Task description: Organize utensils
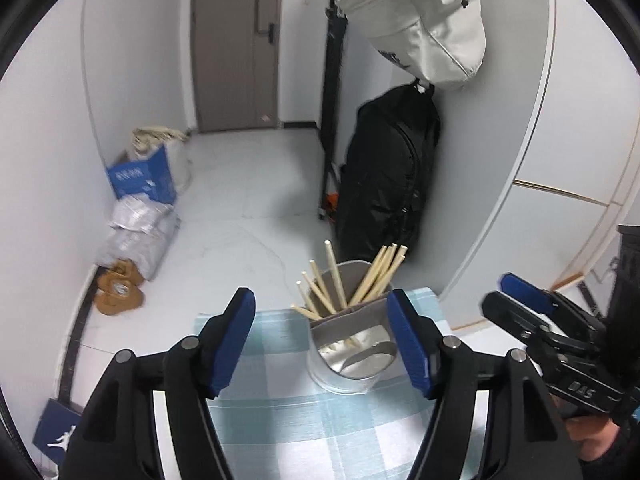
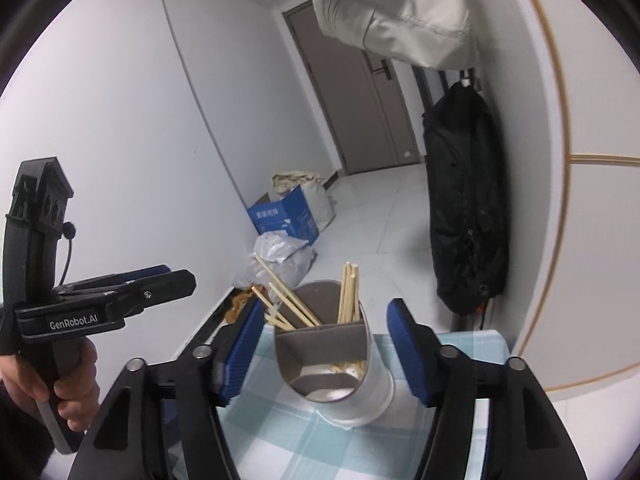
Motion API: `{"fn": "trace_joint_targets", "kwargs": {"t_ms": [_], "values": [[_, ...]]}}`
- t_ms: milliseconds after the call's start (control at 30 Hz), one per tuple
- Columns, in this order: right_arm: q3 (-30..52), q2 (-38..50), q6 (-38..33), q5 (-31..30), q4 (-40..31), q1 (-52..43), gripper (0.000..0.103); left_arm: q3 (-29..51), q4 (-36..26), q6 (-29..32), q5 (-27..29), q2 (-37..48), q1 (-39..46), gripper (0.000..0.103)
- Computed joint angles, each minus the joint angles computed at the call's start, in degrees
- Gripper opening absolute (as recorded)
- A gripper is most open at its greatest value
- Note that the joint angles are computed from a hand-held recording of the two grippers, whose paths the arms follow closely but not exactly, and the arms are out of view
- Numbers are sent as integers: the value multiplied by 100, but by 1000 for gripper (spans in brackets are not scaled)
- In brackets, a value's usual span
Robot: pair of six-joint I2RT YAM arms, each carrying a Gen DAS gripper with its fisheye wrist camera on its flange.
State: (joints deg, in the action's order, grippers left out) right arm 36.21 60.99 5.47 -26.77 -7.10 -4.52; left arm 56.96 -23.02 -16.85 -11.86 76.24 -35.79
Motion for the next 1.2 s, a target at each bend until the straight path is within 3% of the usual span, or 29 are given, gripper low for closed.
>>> {"fn": "trace_joint_targets", "kwargs": {"t_ms": [267, 333, 400, 733, 833, 933, 1067, 1200], "values": [[-400, -1269, 240, 111, -237, 26, 71, -400, 62, -270, -552, -719, -382, 65], [-496, -1528, 249, 46, -224, 1, 76, -474, 44, -339, -715, -878, -523, 76], [-583, -1833, 269, 106, -278, 32, 80, -576, 70, -407, -833, -1052, -647, 79], [-1114, -3529, 449, 197, -468, 163, 84, -1233, 61, -820, -1536, -2227, -1412, 80], [-1283, -4098, 432, 435, -553, 375, 93, -1585, 261, -925, -2043, -2617, -1735, 81], [-1466, -4552, 379, 903, -673, 791, 95, -1895, 433, -986, -2366, -2835, -1930, 88], [-1678, -4919, 359, 1389, -764, 1162, 100, -2499, 930, -987, -3033, -3039, -2243, 89], [-2004, -5417, 353, 1743, -926, 1260, 103, -2954, 1390, -900, -3168, -3102, -2143, 89]]}}
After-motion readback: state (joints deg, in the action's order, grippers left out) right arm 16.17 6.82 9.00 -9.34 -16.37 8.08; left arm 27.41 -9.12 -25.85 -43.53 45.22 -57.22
